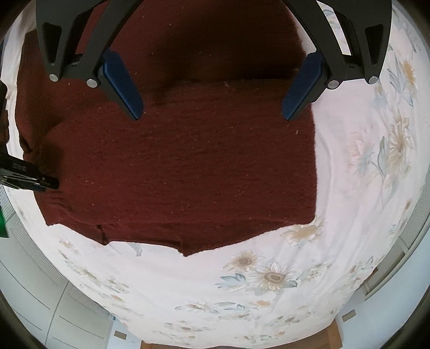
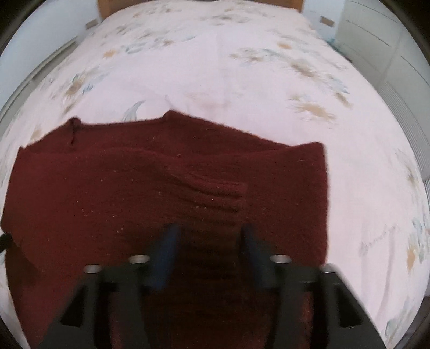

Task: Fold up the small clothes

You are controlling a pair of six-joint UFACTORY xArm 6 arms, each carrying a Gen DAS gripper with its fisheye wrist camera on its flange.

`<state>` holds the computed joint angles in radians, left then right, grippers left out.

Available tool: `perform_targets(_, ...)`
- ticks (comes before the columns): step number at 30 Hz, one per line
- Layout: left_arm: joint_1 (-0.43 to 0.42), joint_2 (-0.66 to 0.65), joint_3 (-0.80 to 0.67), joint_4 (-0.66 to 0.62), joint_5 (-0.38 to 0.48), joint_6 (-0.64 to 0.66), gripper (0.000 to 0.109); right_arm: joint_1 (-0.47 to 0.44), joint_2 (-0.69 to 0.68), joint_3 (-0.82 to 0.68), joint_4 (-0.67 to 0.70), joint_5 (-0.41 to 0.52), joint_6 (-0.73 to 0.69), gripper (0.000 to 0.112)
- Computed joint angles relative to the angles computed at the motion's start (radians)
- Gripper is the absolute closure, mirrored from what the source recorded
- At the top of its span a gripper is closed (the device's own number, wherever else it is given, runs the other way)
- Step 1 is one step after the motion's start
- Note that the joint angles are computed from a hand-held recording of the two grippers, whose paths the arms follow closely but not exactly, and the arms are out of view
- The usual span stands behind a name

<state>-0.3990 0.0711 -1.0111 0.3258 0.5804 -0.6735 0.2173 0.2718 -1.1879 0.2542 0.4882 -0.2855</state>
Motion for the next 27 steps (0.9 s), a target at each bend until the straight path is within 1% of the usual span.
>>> perform_targets(1, -0.001, 0.008, -0.006, 0.009, 0.001, -0.01, 0.007, 0.001, -0.018, 0.014, 0.03, -0.007, -0.014, 0.034)
perform_targets(2, -0.002, 0.017, -0.015, 0.019, 0.0, -0.021, 0.007, 0.002, -0.043, 0.036, 0.056, -0.013, -0.033, 0.03)
perform_targets(4, -0.006, 0.038, -0.03, 0.035, -0.023, -0.048, 0.007, 0.019, -0.102, 0.096, 0.11, -0.048, -0.09, 0.028)
perform_targets(6, -0.014, 0.061, -0.048, 0.042, -0.045, -0.067, 0.007, 0.047, -0.143, 0.15, 0.103, -0.094, -0.101, 0.027)
perform_targets(7, -0.019, 0.074, -0.057, 0.038, -0.053, -0.073, 0.007, 0.058, -0.151, 0.165, 0.09, -0.11, -0.091, 0.027)
perform_targets(9, -0.029, 0.1, -0.076, 0.025, -0.064, -0.085, 0.007, 0.088, -0.168, 0.209, 0.107, -0.157, -0.117, 0.027)
perform_targets(10, -0.033, 0.109, -0.084, 0.022, -0.063, -0.088, 0.007, 0.104, -0.161, 0.226, 0.122, -0.195, -0.135, 0.027)
perform_targets(12, -0.044, 0.129, -0.096, 0.035, -0.057, -0.101, 0.007, 0.124, -0.143, 0.243, 0.106, -0.23, -0.129, 0.027)
perform_targets(15, -0.056, 0.156, -0.104, 0.06, -0.036, -0.099, 0.007, 0.129, -0.106, 0.254, -0.011, -0.244, -0.052, 0.027)
perform_targets(16, -0.056, 0.159, -0.098, 0.077, -0.032, -0.108, 0.007, 0.126, -0.098, 0.259, 0.005, -0.258, -0.075, 0.027)
perform_targets(18, -0.044, 0.147, -0.061, 0.135, -0.05, -0.155, 0.006, 0.119, -0.101, 0.267, 0.107, -0.267, -0.17, 0.027)
perform_targets(21, -0.016, 0.112, 0.002, 0.175, -0.095, -0.179, 0.006, 0.081, -0.095, 0.261, 0.089, -0.271, -0.163, 0.027)
perform_targets(24, 0.009, 0.074, 0.06, 0.172, -0.138, -0.182, 0.006, 0.035, -0.085, 0.245, 0.12, -0.249, -0.193, 0.027)
perform_targets(26, 0.019, 0.058, 0.086, 0.194, -0.146, -0.203, 0.006, 0.014, -0.084, 0.238, 0.22, -0.227, -0.269, 0.026)
perform_targets(27, 0.026, 0.052, 0.101, 0.186, -0.163, -0.197, 0.006, 0.003, -0.083, 0.237, 0.265, -0.221, -0.301, 0.026)
